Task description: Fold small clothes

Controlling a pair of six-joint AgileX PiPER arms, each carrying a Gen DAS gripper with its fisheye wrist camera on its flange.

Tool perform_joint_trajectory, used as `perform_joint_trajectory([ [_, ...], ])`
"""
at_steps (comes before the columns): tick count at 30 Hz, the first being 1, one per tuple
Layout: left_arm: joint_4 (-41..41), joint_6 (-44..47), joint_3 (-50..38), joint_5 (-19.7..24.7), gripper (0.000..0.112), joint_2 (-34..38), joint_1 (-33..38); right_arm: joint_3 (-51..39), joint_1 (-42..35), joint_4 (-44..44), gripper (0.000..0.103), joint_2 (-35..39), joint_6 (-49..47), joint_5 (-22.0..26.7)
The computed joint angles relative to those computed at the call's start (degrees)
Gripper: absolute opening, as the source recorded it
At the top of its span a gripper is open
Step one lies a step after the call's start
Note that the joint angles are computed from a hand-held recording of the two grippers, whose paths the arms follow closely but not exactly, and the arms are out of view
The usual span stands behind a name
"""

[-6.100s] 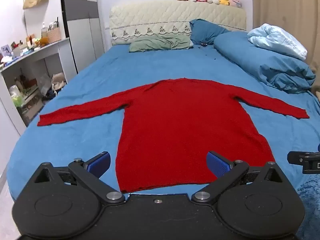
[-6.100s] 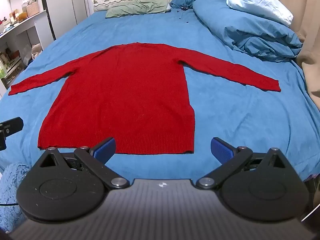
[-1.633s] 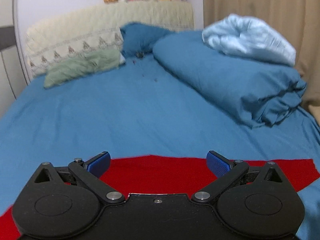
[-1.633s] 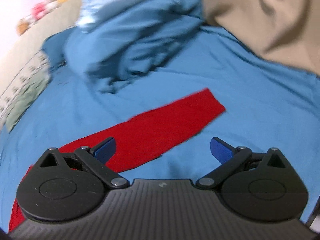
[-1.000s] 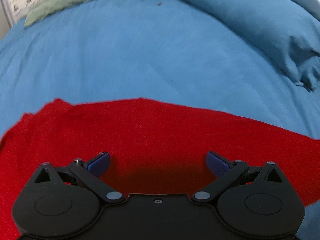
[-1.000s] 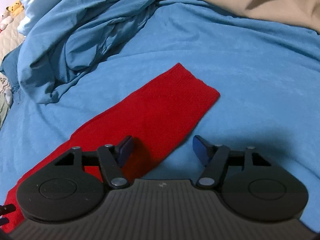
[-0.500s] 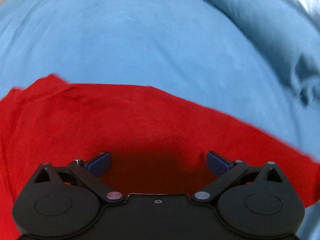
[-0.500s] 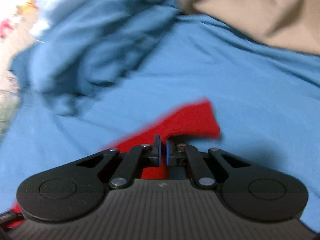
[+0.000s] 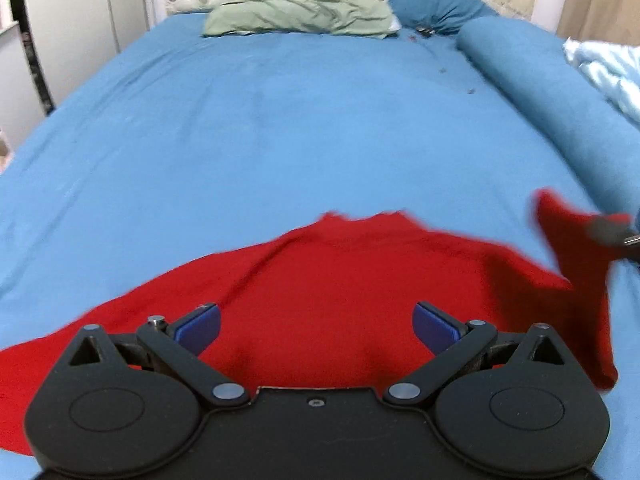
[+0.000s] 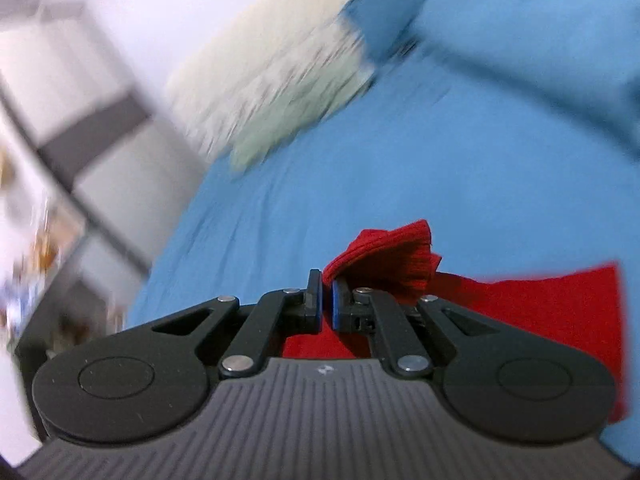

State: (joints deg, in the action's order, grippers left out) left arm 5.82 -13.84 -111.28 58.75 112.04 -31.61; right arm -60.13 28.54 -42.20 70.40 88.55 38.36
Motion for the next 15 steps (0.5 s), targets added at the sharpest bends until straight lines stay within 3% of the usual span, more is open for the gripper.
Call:
perform_joint_trajectory([
  [4, -1.45, 6.16, 8.09, 1.15, 0.103, -4.8, 4.22, -4.6, 5.39, 8.03, 0.02, 15.31, -7.06, -1.55],
  [9, -6.36, 11.24, 13.63, -0.12, 0.103, -8.51, 7.16, -6.27, 9.0, 11.13, 0.026, 21.57, -14.93, 0.1],
  [13, -9.37, 13.71, 11.27, -0.84, 0.103, -5.41, 6.97, -3.21, 11.2, 8.4, 0.067, 17.81, -16.04, 1.91],
  [15, -11.26, 15.41, 11.37, -3.1, 0.103, -4.4, 5.84, 0.0, 13.24, 6.59, 0.074, 13.25, -14.64, 5.16],
])
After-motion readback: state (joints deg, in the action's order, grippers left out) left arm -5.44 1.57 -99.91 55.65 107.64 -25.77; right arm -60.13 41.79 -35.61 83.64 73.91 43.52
